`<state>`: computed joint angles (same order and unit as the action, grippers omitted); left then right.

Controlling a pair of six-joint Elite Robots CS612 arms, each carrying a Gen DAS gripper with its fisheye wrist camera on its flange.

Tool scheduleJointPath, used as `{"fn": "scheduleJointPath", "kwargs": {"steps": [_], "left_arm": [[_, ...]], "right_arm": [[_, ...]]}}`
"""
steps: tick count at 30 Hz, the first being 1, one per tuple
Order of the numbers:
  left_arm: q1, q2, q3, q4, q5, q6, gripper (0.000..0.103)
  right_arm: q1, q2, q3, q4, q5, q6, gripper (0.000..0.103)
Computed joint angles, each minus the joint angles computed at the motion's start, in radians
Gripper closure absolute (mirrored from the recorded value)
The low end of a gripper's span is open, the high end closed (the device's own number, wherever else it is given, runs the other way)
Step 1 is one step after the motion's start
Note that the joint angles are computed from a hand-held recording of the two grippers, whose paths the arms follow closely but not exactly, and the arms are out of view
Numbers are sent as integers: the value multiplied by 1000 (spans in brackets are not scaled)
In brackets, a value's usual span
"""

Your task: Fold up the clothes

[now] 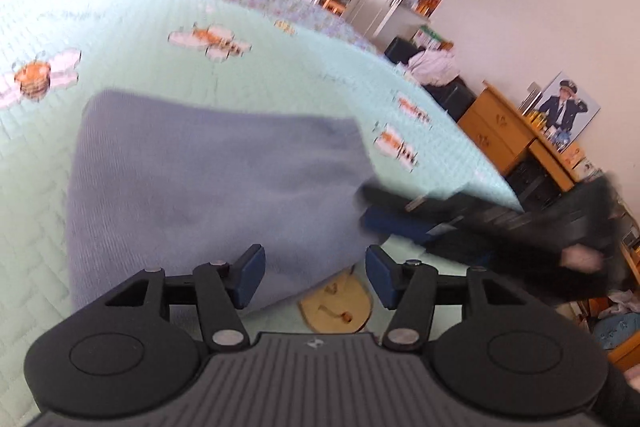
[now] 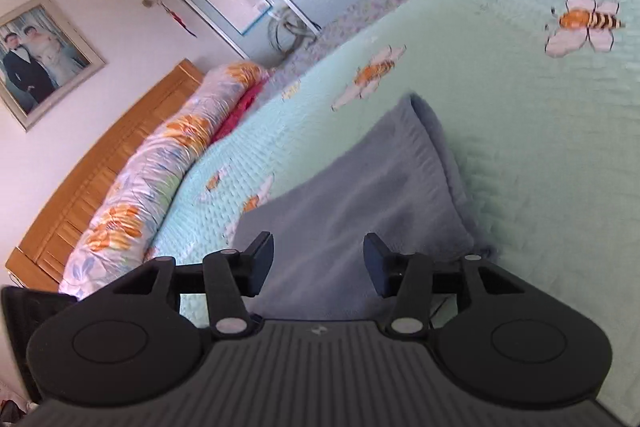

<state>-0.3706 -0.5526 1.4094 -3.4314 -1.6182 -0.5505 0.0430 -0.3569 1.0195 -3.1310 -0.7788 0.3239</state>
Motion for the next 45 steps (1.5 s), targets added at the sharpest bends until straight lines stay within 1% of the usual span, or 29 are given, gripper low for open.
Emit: {"fn": "scheduleJointPath", "kwargs": {"steps": [1,2,3,5,7,8,9,12,14,15,16,17,18,20,21,22,23,24,25,26,29,31,33,37,38,39,41,43,45], "left_arm": [[2,-4,7,7,12,0,42],[4,-8,13,21,24,-3,39],[6,-12,20,34,37,-7,39],[18,-8,30,45,30,-55,42],[28,-6,45,10,7,-114,45],[28,-9,51,-7,10,-119,45],[25,-15,58,-22,20,-112,44],[21,-33,79,-45,42,-91,38],[21,-43,93,-30,55,-79,34],[25,-42,97,-12,53,-88,35],[30,-39,99,0,45,-102,38],[35,-37,106,-9,36,-125,47],[39,-36,116,-30,28,-151,50],[39,-46,134,-58,39,-168,48],[36,-54,144,-65,60,-167,41],[33,-60,154,-82,72,-163,39],[33,-61,156,-97,72,-158,37],[33,-60,154,-110,68,-153,37],[33,-59,152,-123,64,-149,37],[34,-57,145,-120,64,-140,36],[42,-44,93,-72,72,-96,36],[51,-30,45,-24,88,-80,36],[61,-12,-8,25,95,-74,36],[87,43,-127,137,39,-102,36],[91,58,-155,167,38,-102,36],[95,72,-180,191,38,-108,37],[103,94,-223,225,38,-126,37],[111,109,-258,248,37,-146,37],[116,113,-283,286,46,-156,37]], "right_arm": [[-2,5,-4,7,-19,5,63],[-4,10,-8,15,-39,9,86],[-6,6,-5,28,-72,11,103],[-13,-2,4,19,-77,43,102],[-12,-21,24,-17,-52,13,79],[-9,-25,28,-29,-28,6,60],[-5,-27,30,-41,-2,3,51],[8,-18,11,-28,75,-13,51],[20,-12,-1,42,51,-67,51],[23,-7,-12,82,25,-87,55],[25,0,-26,123,-5,-103,63],[22,10,-38,133,-20,-88,95],[15,13,-40,122,-23,-53,103],[0,18,-42,95,-27,23,103],[0,8,-28,74,-38,21,101],[1,-5,-11,53,-51,11,95],[3,-18,5,32,-63,1,73],[4,-31,20,11,-75,-9,57],[6,-32,18,-3,-60,-6,52],[9,-31,12,-16,-41,0,51],[26,-9,-49,34,-5,-34,51],[40,21,-120,98,-11,-49,51],[49,61,-208,184,-26,-23,51],[56,134,-360,323,-70,4,52],[56,150,-391,345,-81,4,59],[56,160,-415,360,-105,6,72],[57,182,-463,388,-158,11,87],[53,211,-524,404,-189,42,88],[49,222,-547,407,-186,71,88]]}}
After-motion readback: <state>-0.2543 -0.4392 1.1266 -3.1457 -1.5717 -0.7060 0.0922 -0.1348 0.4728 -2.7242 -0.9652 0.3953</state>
